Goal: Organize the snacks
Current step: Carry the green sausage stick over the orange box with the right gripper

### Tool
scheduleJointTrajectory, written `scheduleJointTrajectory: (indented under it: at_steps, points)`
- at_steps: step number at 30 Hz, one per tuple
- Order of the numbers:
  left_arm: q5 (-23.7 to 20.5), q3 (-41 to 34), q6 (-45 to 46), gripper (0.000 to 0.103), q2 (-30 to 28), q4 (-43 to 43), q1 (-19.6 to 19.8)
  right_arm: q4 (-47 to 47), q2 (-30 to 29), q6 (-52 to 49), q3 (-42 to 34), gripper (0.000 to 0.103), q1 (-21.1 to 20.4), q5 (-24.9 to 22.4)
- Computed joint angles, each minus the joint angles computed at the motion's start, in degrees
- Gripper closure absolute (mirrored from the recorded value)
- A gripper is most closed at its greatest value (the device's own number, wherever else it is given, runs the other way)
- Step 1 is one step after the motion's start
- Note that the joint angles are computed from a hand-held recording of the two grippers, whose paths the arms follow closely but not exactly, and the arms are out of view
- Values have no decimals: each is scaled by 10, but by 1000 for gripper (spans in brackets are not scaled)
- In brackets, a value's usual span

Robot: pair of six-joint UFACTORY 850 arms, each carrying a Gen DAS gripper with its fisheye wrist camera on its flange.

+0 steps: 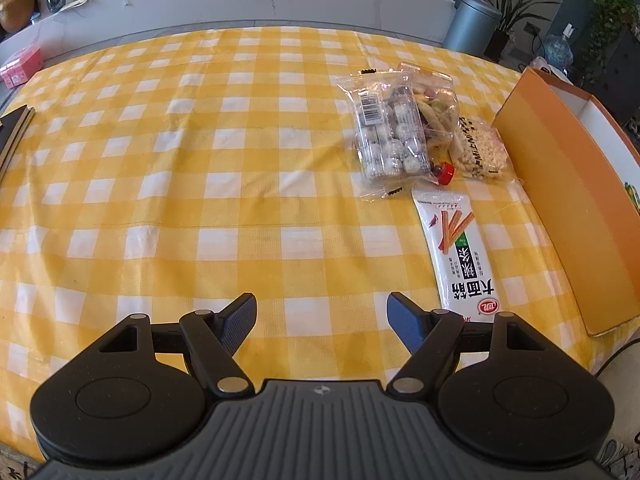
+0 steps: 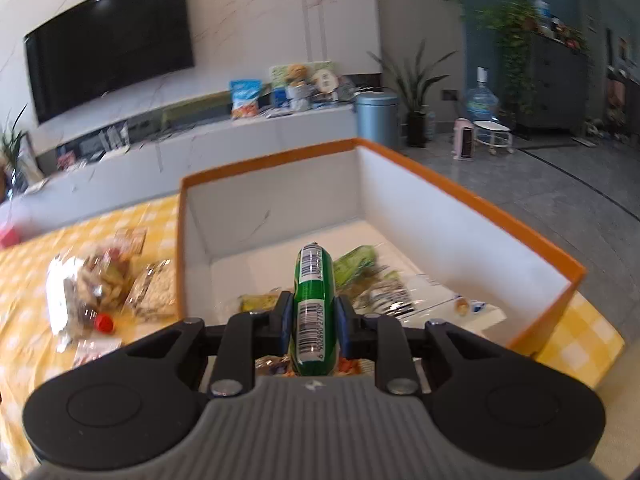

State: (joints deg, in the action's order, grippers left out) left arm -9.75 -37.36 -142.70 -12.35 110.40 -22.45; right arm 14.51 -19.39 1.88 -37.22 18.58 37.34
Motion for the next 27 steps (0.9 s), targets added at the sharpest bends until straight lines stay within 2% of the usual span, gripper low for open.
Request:
scheduleJointTrajectory:
  at_steps: [2, 4, 15, 27]
  points:
    - [-1, 1, -18, 16, 2, 18, 0, -19, -2, 32, 1, 83, -2, 9]
    - [0, 3, -35, 16, 4, 35, 0, -84, -2, 77, 0, 83, -10, 0]
    - [3, 2, -30, 16, 3, 32, 0, -132, -12, 164, -13, 83, 4, -1]
    - [0, -4, 23, 16, -3, -17, -12, -95, -21, 144, -14, 83, 30, 26]
